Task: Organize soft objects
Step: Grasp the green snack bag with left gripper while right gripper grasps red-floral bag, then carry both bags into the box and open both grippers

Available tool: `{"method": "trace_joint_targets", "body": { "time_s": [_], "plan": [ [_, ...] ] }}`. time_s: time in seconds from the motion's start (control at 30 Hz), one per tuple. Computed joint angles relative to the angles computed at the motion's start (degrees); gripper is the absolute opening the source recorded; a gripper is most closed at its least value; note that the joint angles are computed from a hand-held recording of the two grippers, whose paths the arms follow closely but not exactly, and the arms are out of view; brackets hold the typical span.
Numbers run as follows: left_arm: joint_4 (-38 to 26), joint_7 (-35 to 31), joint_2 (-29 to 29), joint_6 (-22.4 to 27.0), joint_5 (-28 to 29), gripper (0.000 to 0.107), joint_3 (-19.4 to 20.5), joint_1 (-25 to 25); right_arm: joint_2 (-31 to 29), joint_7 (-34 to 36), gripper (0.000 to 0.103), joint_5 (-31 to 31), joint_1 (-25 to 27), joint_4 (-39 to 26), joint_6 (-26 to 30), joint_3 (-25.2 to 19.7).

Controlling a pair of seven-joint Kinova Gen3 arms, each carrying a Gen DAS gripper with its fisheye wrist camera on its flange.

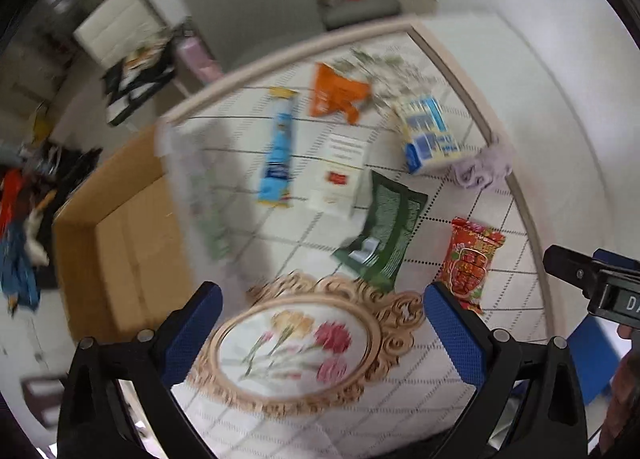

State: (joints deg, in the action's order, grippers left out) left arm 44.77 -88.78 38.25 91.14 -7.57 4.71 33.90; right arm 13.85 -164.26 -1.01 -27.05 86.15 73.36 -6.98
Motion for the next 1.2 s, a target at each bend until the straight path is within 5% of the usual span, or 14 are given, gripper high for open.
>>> {"method": "trace_joint_targets", "body": {
  "time_s": [0.3, 0.37, 0.43, 0.47, 0.53, 0.77, 0.83, 0.97, 1.2],
  "plan": [
    [-19.73, -8.25, 21.67, 11.93, -0.92, 0.094, -1.52, 5.64, 3.58, 4.82, 0.102, -11.71, 6.11, 14.79, -17.09, 0.48],
    [-24.19, -9.44, 25.32, 14.40, -1.15, 0.085, -2.50, 6.54, 3.13, 5.43, 0.102, -13.47, 6.81, 17.07, -19.31, 0.30],
    [-28.38, -8.84, 28.66, 17.17, -0.55, 0.054, -2.91, 6.45, 3.09, 7.39, 0.102, -15.84, 8.04, 18.93, -21.80, -0.09],
    [-28.87, -7.67, 28.97, 17.60, 0.62, 0.053, -2.79, 5.86, 3.20, 8.10, 0.102, -16.79, 8.42, 19.51, -22.66, -0.23],
    [-26.68, -3.86, 27.67, 16.93, 3.06, 0.041, -2.63, 4.09, 3.23, 9.08, 0.102, -18.52, 8.95, 20.61, -24.59, -0.39],
    [-8.10, 8.13, 19.86, 11.06, 8.39, 0.040, -1.52, -2.78, 8.64, 13.34, 0.099, -23.26, 9.66, 18.80, -28.87, -1.91],
    [-2.95, 9.13, 17.92, 7.72, 8.77, 0.038, -0.97, -4.04, 10.54, 13.91, 0.093, -23.88, 9.56, 17.64, -28.97, -2.08],
    [2.78, 10.18, 15.57, 2.98, 9.05, 0.035, -0.04, -5.20, 15.53, 11.90, 0.058, -21.31, 7.63, 12.05, -23.98, -1.20],
    [6.56, 9.25, 9.88, 1.17, 9.23, 0.031, 1.24, -6.61, 16.45, 7.99, 0.047, -14.96, 3.11, 6.65, -18.08, 0.10]
  ]
}}
